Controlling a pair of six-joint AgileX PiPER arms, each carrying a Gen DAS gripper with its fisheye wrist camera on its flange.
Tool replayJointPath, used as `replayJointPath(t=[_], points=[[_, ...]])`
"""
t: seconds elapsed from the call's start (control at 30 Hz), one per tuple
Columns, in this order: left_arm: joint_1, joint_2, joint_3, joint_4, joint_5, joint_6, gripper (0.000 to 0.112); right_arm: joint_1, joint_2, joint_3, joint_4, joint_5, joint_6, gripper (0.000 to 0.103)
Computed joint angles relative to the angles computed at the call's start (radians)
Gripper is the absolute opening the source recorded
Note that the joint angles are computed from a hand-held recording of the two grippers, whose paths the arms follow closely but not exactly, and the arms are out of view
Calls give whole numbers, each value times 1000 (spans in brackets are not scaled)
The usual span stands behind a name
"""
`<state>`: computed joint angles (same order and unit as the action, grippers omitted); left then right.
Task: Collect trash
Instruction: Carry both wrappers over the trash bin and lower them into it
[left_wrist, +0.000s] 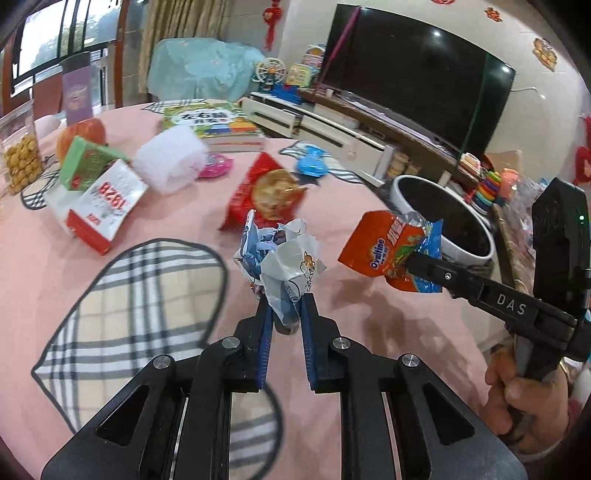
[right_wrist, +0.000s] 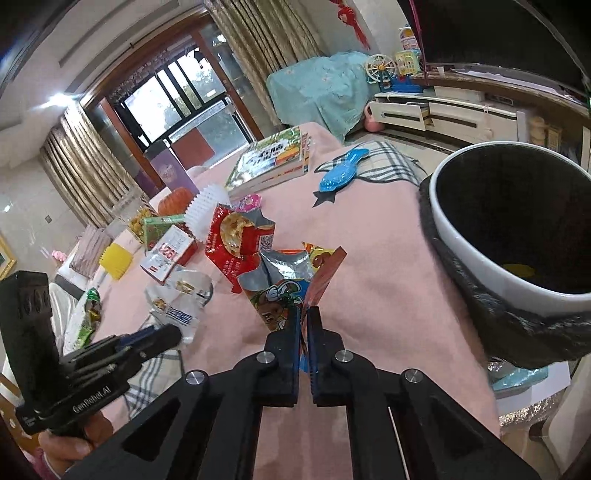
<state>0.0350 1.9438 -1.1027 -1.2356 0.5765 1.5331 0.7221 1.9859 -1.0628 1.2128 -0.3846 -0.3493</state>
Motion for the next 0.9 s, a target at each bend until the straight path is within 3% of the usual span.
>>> replayJointPath(t=[0.27,0.9], points=[[-57,-17,8,15,-5,-21,14,27,-95,113,-28,-78,48,4],[-255,-37,-34,49,-47,-110,14,6,-220,316,-76,-173,191,4]])
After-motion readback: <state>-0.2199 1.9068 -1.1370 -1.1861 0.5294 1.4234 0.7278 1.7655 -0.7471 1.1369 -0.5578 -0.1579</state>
